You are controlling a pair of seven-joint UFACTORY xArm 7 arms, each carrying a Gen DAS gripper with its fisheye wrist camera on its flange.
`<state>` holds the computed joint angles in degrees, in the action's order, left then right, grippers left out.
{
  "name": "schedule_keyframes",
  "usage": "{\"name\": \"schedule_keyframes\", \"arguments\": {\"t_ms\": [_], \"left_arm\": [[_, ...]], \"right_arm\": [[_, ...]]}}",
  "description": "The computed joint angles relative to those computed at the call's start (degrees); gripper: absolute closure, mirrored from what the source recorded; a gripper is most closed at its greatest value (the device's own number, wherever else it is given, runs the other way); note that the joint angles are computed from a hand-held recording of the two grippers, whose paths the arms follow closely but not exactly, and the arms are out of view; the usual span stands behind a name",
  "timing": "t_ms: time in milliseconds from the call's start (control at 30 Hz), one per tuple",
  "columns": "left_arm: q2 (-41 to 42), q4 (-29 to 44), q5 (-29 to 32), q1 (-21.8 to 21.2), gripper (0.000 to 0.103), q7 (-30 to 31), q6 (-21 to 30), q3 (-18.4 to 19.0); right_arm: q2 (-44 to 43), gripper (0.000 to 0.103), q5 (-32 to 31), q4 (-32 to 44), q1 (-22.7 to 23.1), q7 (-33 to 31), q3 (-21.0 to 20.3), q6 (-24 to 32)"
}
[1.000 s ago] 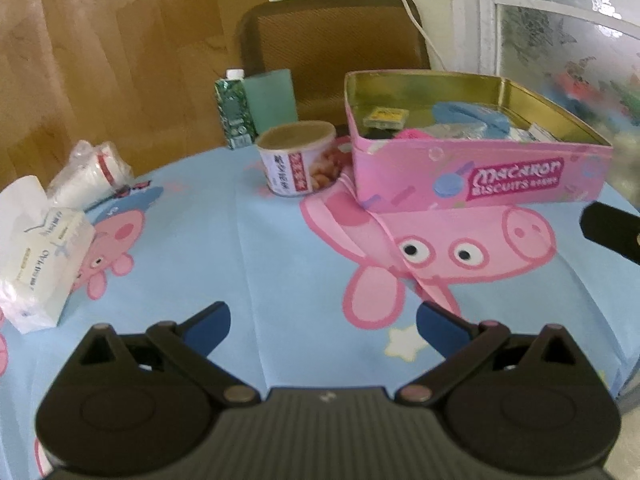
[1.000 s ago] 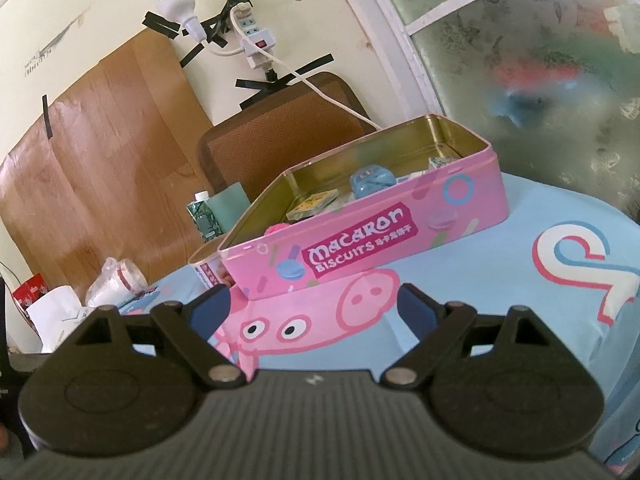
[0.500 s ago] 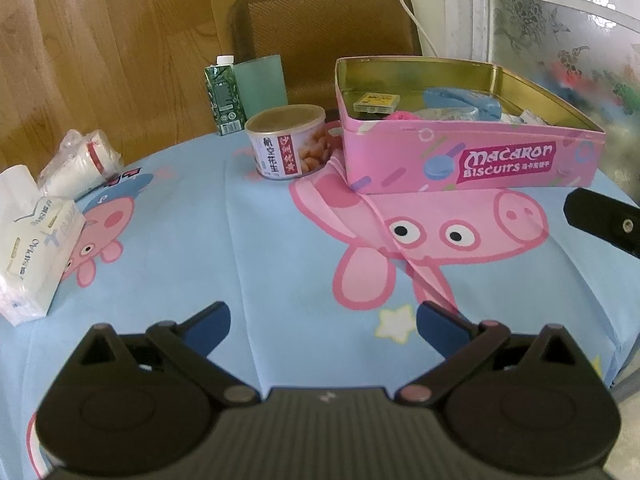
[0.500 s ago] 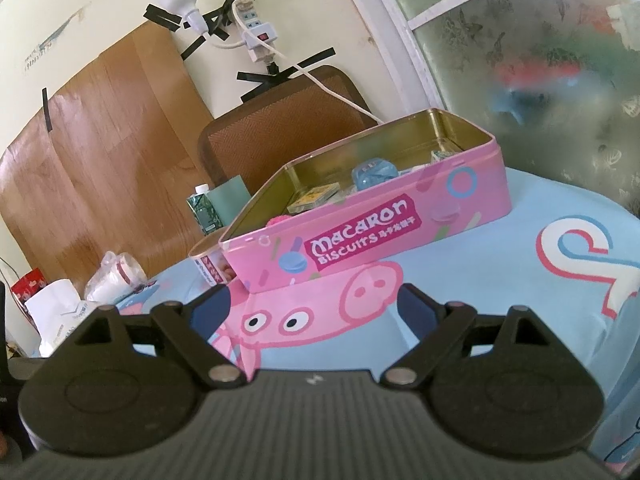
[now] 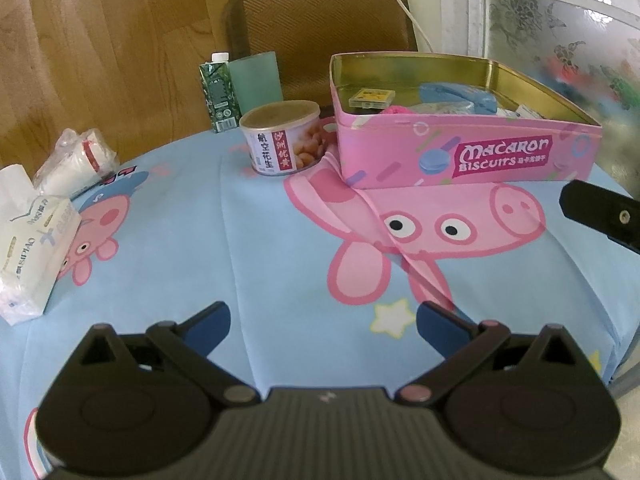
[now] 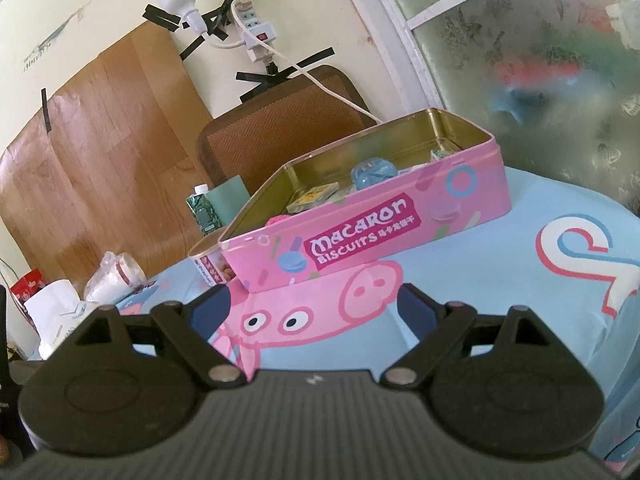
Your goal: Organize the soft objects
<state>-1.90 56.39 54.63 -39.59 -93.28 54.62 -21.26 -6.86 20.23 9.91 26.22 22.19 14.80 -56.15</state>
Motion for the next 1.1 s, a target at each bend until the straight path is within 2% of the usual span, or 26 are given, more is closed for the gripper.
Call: {"name": "schedule_keyframes", "arguments": {"t_ms": [1100], "left_arm": [[0.1, 0.0, -0.4, 0.1, 0.000, 0.8, -2.0, 0.1]], "right_arm": [[0.3, 0.011, 1.0, 0.0, 0.0, -0.4, 0.1, -0.9]]}}
